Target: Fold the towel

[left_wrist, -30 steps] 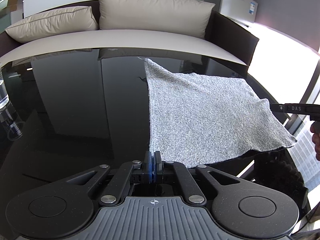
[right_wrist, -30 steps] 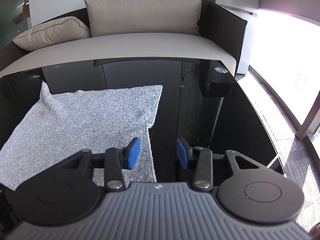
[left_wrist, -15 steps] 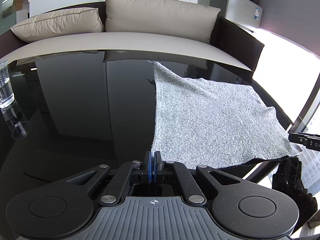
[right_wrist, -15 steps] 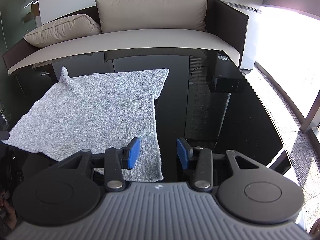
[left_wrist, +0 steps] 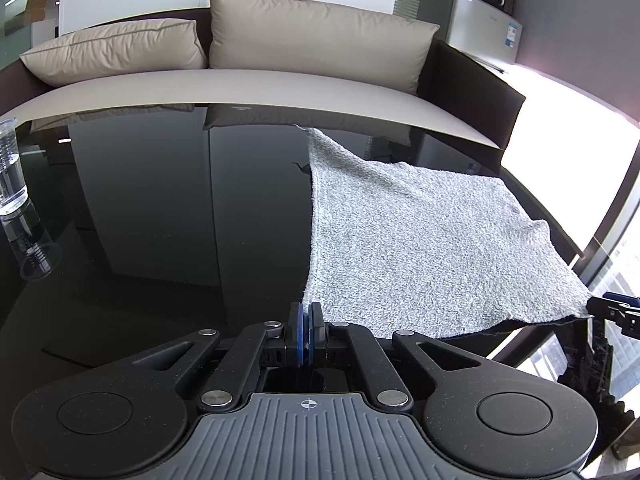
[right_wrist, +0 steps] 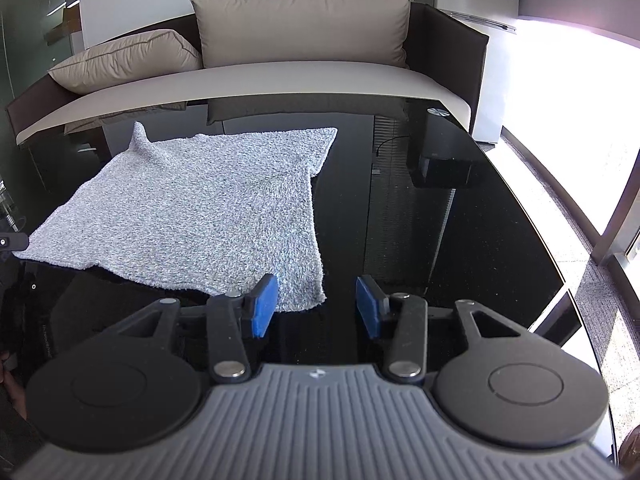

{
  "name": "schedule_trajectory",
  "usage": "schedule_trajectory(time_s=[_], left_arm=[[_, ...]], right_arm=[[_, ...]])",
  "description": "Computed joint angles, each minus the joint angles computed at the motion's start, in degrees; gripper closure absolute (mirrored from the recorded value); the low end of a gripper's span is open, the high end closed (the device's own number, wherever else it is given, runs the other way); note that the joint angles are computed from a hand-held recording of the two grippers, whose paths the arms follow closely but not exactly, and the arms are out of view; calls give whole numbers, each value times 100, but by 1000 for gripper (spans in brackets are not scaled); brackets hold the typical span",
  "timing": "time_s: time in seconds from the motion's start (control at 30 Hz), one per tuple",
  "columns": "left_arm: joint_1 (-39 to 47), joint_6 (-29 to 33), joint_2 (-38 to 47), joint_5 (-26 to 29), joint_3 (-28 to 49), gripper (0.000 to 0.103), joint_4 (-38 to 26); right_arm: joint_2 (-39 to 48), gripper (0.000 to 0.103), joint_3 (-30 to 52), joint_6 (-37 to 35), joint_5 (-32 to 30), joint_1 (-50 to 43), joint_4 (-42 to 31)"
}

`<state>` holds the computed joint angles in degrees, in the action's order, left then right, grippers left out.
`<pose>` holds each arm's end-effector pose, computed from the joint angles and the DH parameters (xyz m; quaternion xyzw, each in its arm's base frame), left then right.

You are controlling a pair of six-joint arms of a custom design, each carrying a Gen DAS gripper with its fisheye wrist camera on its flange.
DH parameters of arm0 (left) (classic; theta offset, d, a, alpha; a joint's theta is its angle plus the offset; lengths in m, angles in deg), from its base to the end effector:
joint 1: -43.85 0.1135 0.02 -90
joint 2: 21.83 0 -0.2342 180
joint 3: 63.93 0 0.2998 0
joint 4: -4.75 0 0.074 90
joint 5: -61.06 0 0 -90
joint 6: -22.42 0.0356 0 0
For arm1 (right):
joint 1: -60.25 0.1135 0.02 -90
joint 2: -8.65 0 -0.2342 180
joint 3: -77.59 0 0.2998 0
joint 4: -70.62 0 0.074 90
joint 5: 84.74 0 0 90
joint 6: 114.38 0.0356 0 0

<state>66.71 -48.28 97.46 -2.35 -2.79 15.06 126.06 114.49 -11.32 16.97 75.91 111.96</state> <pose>0.3414 0.1267 -0.0154 0.0545 0.9102 -0.0743 0.4038 0.2539 0.0637 -0.0430 0.0234 0.8993 0.0166 0.4364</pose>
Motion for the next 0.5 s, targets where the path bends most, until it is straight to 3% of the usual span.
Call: schedule_trajectory(time_s=[0.17,0.33,0.5], left_arm=[[27,-3,33,57,-35,101,123],[43,-34,58,89,-101,101,288],[87,-74,62,162,-129,101,337]], right_arm=[[120,63,-2,42,176,124,195],[200,87,-11,58,201,238,370],[250,98,-20,128,249,324,501]])
